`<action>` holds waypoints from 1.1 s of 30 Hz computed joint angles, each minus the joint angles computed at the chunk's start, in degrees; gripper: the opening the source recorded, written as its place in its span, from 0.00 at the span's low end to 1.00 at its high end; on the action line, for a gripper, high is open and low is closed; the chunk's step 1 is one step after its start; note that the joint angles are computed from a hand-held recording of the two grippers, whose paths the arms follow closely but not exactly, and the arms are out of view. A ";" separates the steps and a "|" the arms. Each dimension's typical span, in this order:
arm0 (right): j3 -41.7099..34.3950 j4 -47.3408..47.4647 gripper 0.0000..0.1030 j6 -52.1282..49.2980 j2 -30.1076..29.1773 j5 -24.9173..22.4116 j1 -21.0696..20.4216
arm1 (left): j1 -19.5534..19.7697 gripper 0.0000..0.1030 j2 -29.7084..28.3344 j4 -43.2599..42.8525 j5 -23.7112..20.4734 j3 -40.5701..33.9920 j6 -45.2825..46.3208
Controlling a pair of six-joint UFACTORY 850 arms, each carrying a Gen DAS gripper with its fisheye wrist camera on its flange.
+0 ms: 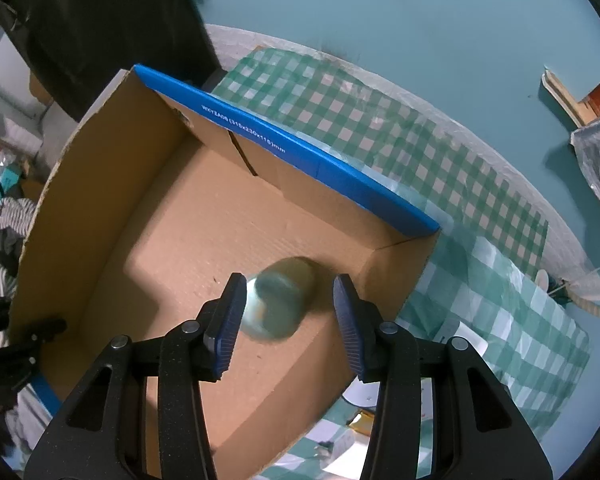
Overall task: Organize rigid objects
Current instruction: 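Lift the teal can with the right gripper and release it inside the box, then move the right gripper to the black power bank and grasp it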
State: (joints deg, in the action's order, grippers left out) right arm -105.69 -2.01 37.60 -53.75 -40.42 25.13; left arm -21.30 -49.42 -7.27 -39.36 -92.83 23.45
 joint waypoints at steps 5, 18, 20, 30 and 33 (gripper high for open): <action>1.18 -0.56 0.52 1.75 1.42 1.48 -0.14 | -0.33 0.11 0.59 0.42 0.77 0.96 -0.84; 10.05 -6.07 0.64 11.03 10.02 2.97 -0.06 | -0.52 0.11 1.34 0.45 1.20 1.48 -1.13; 12.15 -6.58 0.64 12.72 11.62 2.61 -0.17 | -0.50 0.11 1.36 0.16 1.18 1.44 -0.94; 27.15 -7.10 0.65 21.38 20.34 4.39 -3.26 | -0.38 0.11 1.40 -0.37 1.14 1.38 -0.31; 31.44 -6.58 0.65 23.86 22.18 4.83 -4.44 | -0.35 0.11 1.43 -0.40 1.20 1.43 -0.23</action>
State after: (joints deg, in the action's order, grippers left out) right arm -74.25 -8.59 61.46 -31.57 -35.59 20.69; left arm -21.65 -48.00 -7.67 -38.16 -91.39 23.22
